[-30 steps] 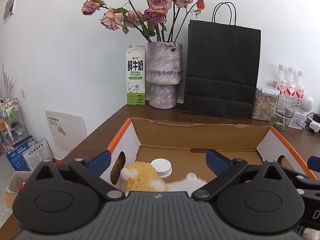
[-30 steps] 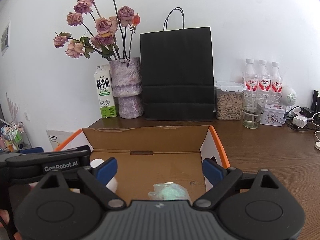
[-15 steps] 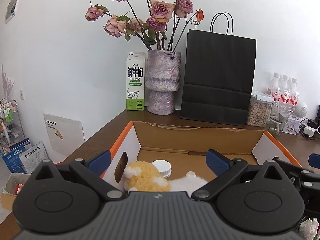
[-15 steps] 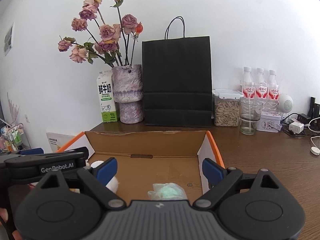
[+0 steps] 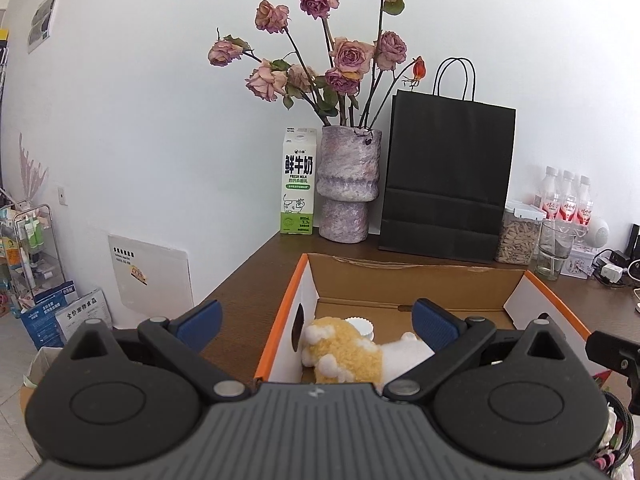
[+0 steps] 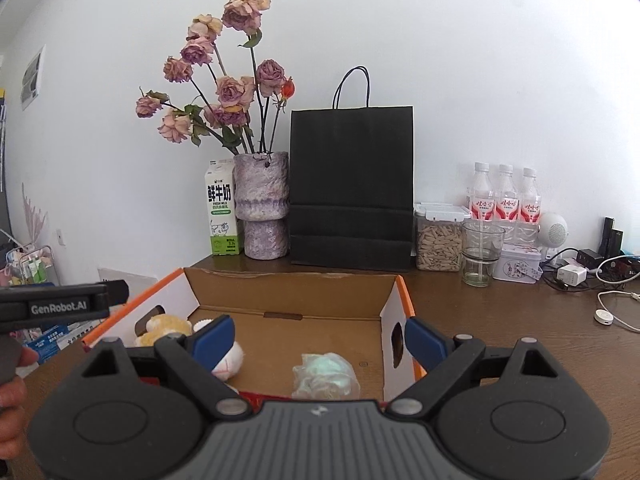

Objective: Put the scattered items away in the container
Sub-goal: 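Withdraw both tools from the box toward the remaining items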

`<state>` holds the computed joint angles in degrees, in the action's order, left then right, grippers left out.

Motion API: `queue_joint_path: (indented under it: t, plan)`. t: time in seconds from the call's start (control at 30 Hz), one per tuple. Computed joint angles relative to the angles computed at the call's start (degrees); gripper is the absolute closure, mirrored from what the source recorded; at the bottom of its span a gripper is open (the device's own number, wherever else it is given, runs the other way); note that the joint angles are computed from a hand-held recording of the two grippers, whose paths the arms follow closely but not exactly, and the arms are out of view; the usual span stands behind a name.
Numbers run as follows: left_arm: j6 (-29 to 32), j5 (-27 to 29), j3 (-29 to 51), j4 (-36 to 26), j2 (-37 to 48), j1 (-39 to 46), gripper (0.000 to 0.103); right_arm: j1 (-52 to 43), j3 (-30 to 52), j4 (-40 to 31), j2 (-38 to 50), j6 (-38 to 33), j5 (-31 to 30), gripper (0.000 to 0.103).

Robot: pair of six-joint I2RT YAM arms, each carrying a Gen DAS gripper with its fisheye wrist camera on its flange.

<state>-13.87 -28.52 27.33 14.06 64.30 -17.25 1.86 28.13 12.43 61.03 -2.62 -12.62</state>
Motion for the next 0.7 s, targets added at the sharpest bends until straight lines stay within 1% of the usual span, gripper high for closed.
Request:
queue_joint_path:
  t: [0.23, 0.37, 0.5, 0.7]
  plan:
    - [-0.07, -0.69, -4.25, -6.7, -9.18, -0.72, 0.0, -3.58, -5.31, -6.18, -8.65, -3.9, -1.72, 0.011]
    - [-0.2, -0.84, -6.57, -10.19, -13.69, -0.94, 0.0, -6.6, -7.09, -9.44, -11.23, -5.94, -3.92, 0.011]
    - [-0.41, -0.68, -8.48, -13.42, -16.93, -0.77, 0.0, -8.75, -7.48, -11.32, -10.09, -7.51, -4.97, 0.011]
    - [-0.92, -0.35, -9.35, -17.73, -19.17, -0.5, 0.0, -9.92, -5.17, -11.94, -4.43, -8.03, -5.11, 0.011]
